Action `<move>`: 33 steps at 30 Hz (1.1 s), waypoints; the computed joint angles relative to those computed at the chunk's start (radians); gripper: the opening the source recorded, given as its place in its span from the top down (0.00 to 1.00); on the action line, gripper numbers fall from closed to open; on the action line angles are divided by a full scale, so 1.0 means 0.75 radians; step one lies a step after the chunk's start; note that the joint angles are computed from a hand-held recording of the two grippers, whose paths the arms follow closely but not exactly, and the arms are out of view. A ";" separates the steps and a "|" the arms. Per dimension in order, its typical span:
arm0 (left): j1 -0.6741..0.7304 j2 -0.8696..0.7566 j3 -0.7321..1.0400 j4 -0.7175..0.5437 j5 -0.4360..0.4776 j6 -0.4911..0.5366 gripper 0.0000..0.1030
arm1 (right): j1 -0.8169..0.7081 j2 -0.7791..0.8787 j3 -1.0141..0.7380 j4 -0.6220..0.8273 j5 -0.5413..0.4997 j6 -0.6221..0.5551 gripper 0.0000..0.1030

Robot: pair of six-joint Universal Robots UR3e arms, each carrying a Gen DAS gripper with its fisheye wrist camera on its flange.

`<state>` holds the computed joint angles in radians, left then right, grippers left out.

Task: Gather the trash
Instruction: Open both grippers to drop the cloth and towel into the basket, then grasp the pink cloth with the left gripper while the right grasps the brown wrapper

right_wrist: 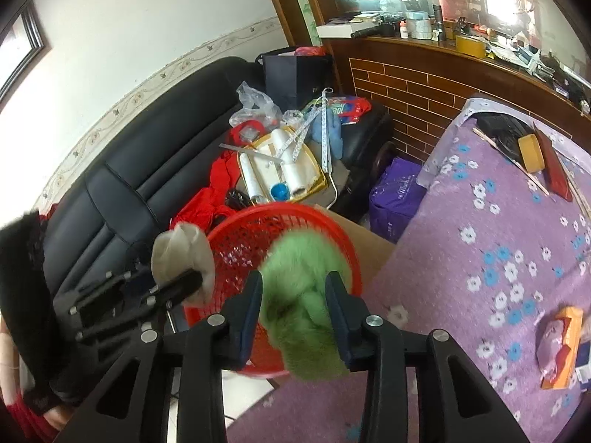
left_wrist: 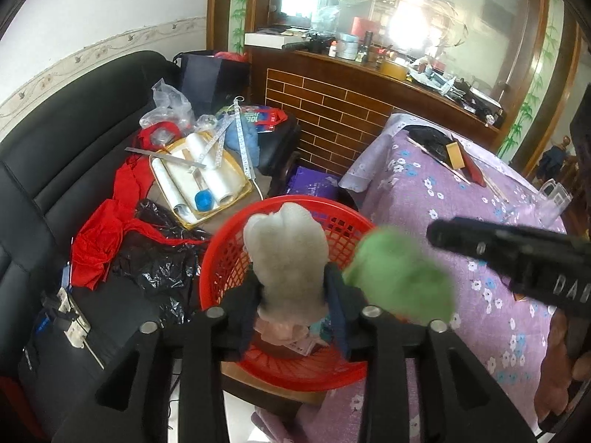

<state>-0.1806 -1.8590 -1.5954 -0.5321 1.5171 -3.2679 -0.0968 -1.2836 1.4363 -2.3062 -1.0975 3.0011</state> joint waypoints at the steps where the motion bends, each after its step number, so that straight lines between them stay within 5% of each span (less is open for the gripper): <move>1: 0.003 0.007 -0.007 0.004 -0.006 -0.006 0.59 | 0.003 0.001 -0.013 -0.003 -0.011 0.006 0.60; 7: -0.009 0.034 -0.015 0.011 -0.022 -0.023 0.47 | -0.081 -0.141 0.111 0.009 0.032 -0.016 0.56; 18: -0.230 -0.010 0.065 -0.057 0.022 -0.063 0.47 | -0.463 -0.584 0.622 0.204 0.150 -0.218 0.53; 25: -0.410 -0.089 0.194 -0.136 0.058 -0.095 0.47 | -0.885 -0.928 0.845 0.580 0.212 -0.555 0.53; 33: -0.607 -0.245 0.475 -0.253 0.094 -0.168 0.46 | -1.516 -1.166 0.824 1.117 0.232 -1.095 0.50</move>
<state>-0.6361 -2.0429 -1.2388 -0.7221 1.5878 -3.3941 -1.2337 -2.1578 2.0542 -1.4683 -0.9236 2.1797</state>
